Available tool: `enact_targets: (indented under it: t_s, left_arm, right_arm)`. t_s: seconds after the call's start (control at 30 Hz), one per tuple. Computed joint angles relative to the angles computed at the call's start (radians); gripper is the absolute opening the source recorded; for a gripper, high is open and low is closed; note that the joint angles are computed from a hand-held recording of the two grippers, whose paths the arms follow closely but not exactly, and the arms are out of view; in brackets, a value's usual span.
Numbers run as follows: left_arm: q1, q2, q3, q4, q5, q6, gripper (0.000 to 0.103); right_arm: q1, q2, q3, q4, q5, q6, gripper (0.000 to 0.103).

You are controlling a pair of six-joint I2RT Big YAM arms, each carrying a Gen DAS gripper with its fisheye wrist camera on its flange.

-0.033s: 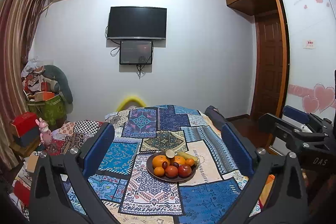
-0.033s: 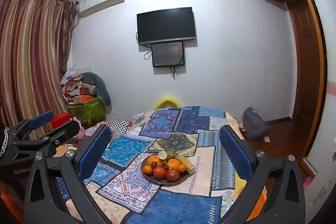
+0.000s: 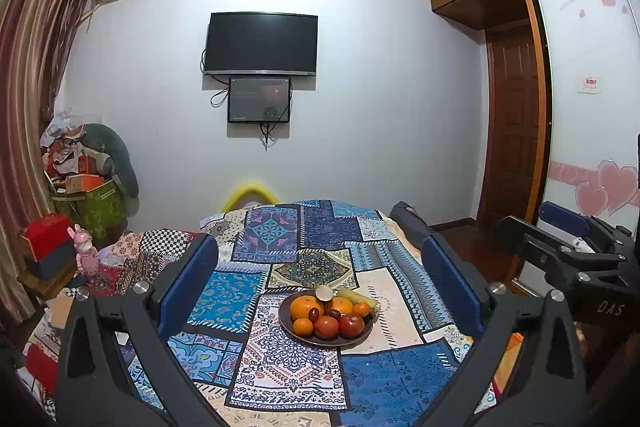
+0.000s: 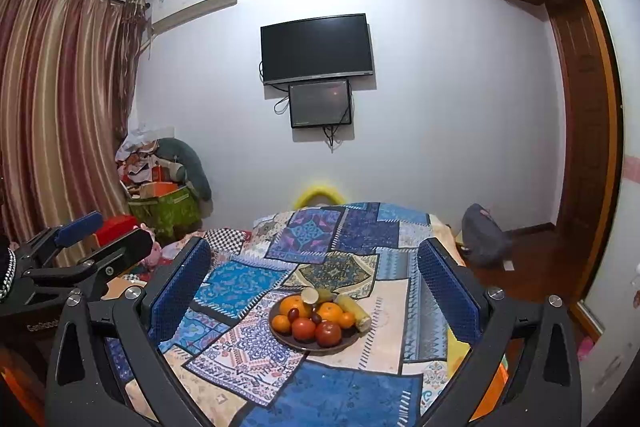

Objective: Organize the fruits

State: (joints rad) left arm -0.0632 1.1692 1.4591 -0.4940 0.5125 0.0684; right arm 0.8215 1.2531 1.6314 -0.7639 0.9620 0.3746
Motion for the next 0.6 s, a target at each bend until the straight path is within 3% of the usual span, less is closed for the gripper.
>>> enact_targets:
  t_s: [0.6]
  left_arm:
    - [-0.006,0.014,0.016,-0.022,0.012,0.000,0.103]
  right_arm:
    - [0.000,0.003,0.011,-0.004,0.005,0.001,0.103]
